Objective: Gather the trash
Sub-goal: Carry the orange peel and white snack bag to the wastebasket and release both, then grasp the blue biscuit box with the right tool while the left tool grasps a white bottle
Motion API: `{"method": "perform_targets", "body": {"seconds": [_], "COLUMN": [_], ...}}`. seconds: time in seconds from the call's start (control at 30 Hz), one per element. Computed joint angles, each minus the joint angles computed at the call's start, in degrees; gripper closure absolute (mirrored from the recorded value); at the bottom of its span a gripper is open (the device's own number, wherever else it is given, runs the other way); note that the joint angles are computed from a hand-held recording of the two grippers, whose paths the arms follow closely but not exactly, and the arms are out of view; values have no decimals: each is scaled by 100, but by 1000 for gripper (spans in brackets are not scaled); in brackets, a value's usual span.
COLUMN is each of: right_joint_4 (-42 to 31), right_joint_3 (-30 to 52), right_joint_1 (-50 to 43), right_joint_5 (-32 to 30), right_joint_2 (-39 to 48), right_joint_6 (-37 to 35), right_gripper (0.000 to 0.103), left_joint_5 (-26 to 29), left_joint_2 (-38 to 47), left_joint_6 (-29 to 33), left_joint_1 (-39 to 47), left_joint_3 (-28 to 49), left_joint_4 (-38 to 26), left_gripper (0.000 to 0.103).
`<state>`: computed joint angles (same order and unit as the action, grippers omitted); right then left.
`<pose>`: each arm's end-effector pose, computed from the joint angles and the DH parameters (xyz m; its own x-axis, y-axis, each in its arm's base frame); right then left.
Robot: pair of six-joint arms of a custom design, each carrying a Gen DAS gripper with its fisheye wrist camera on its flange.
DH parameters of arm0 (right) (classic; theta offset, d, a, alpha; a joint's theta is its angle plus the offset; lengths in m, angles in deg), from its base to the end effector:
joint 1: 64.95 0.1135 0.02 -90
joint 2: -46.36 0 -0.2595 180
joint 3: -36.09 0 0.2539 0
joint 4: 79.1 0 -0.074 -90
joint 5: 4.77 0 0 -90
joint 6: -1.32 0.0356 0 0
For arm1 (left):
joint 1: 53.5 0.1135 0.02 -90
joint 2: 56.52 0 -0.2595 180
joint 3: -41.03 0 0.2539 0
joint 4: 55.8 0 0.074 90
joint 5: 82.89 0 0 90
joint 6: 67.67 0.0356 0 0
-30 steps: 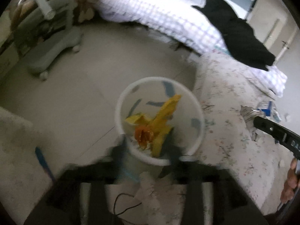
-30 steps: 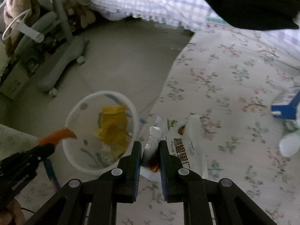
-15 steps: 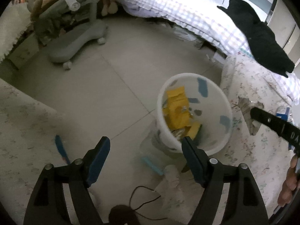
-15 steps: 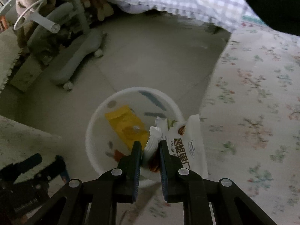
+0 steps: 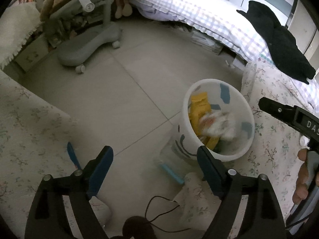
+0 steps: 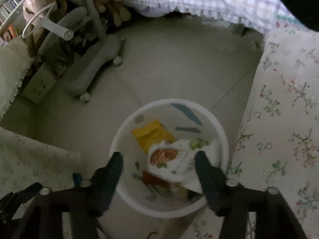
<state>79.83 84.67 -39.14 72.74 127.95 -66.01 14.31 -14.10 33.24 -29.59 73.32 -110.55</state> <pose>0.2296 0.1196 0.1438 -0.8806 -0.0079 -0.4738 -0.2166 0.8960 0.3877 0.1159 0.0465 0.1449 -0.8797 -0.1846 -0.4383 -0.1904 0.9812 -0.0311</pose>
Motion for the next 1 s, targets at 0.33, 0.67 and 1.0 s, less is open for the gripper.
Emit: {"method": "perform_targets", "body": {"seconds": [0.33, 0.67, 1.0], "right_joint_4": [-854, -2129, -2668], "right_joint_3": [-169, -477, -41], "right_joint_1": [-597, -2859, -6283], "right_joint_5": [125, -158, -921], "right_joint_2": [-787, -2036, -1205], "right_joint_6": [-373, -2092, -4278], "right_gripper": [30, 19, 18], "left_joint_5": [5, -712, -1925], "left_joint_2": [-447, -920, 90], "left_joint_6": [-251, -2191, -4441], "left_joint_1": [-451, -3243, -6275], "left_joint_3": [86, 224, 512], "left_joint_4": [-456, -544, 412], "left_gripper": [4, 0, 0]}}
